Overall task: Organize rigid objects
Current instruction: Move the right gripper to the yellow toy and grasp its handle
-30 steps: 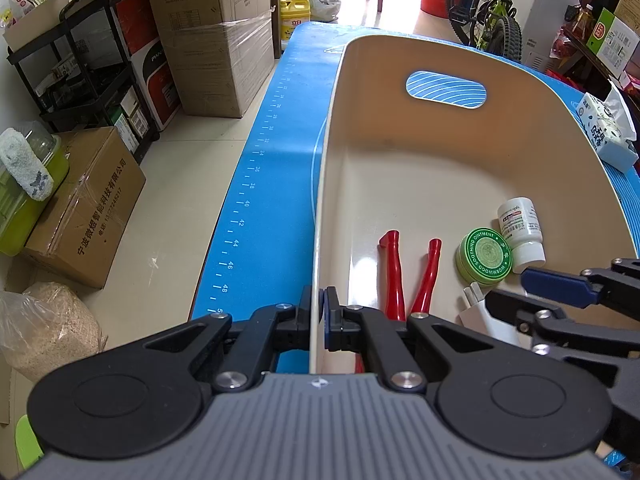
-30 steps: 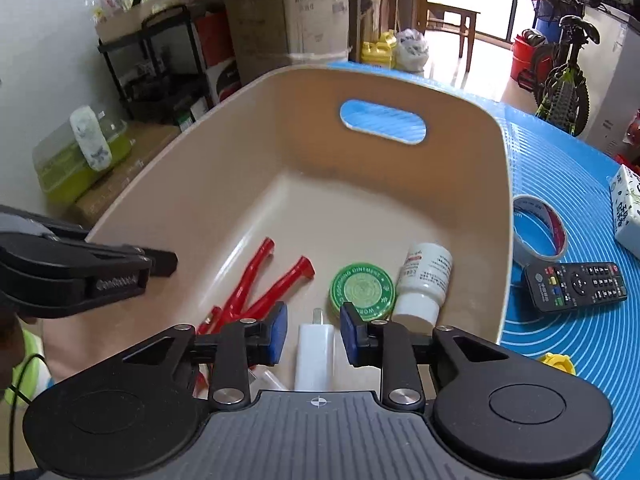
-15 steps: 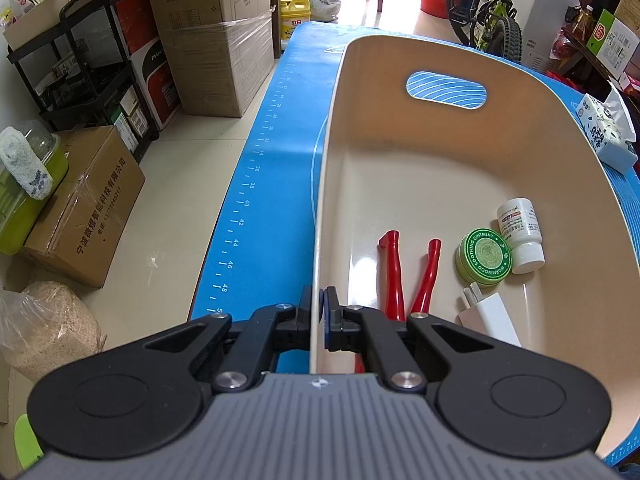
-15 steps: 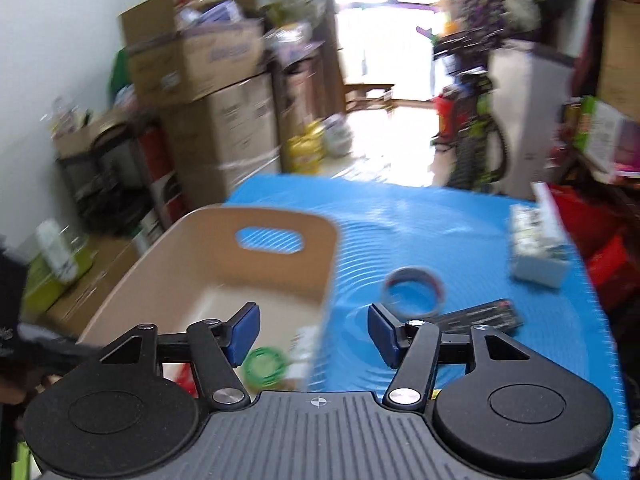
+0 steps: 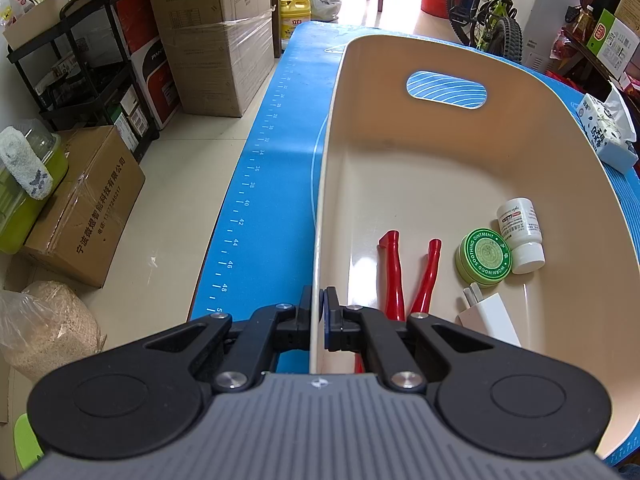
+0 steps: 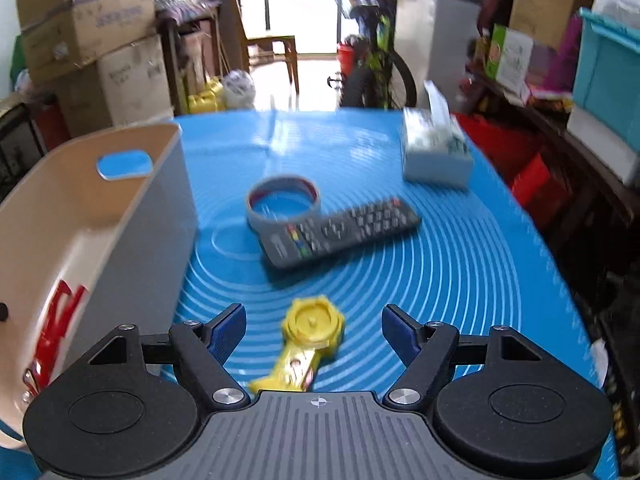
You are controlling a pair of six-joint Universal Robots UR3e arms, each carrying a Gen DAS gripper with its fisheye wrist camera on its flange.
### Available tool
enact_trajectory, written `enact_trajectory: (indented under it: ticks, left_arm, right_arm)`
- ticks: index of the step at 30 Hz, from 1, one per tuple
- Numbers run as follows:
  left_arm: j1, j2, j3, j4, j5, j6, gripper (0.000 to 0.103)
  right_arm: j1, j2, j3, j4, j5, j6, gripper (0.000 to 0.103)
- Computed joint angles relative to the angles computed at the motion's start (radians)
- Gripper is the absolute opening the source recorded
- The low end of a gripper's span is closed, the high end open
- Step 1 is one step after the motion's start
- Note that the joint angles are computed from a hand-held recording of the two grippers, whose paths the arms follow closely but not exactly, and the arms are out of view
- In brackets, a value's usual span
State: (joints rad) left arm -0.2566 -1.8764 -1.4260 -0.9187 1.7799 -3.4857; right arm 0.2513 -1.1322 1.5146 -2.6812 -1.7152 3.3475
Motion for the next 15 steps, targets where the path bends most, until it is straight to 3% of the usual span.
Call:
enact_trajectory:
  ticks: [15]
  left_arm:
    - [-0.002,0.0,-0.004,0.004,0.002,-0.001,0.006]
  right_arm:
    - [0.052,0.089,0.085,-0.134,-0.062,0.06,0.078]
